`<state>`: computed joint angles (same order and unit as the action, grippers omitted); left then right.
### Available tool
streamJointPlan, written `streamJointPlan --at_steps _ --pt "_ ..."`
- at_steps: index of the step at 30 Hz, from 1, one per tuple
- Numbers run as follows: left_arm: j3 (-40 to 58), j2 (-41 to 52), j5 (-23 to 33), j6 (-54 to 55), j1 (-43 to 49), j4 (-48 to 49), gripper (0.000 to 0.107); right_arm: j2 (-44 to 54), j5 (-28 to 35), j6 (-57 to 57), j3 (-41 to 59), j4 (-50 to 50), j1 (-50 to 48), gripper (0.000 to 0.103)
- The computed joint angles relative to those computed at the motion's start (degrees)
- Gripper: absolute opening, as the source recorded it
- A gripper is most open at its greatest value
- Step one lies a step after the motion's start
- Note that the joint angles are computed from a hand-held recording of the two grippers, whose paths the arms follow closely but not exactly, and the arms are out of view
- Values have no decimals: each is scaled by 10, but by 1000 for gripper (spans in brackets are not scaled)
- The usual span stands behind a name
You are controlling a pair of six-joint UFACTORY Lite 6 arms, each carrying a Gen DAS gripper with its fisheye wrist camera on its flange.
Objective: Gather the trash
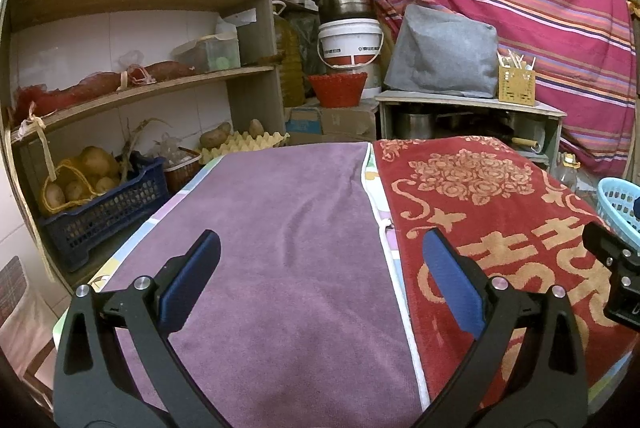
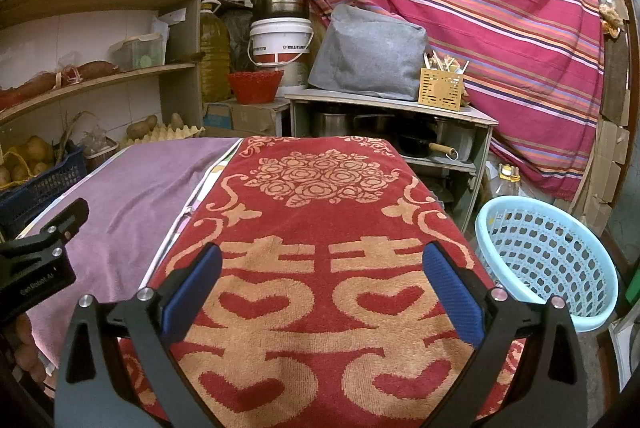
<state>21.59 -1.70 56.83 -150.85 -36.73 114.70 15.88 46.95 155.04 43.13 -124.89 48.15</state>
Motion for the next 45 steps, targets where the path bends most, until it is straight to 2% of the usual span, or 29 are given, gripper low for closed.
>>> streamJointPlan --at_steps 45 --pt "6 -2 -14 5 5 0 98 -6 -4 -5 0 1 -3 98"
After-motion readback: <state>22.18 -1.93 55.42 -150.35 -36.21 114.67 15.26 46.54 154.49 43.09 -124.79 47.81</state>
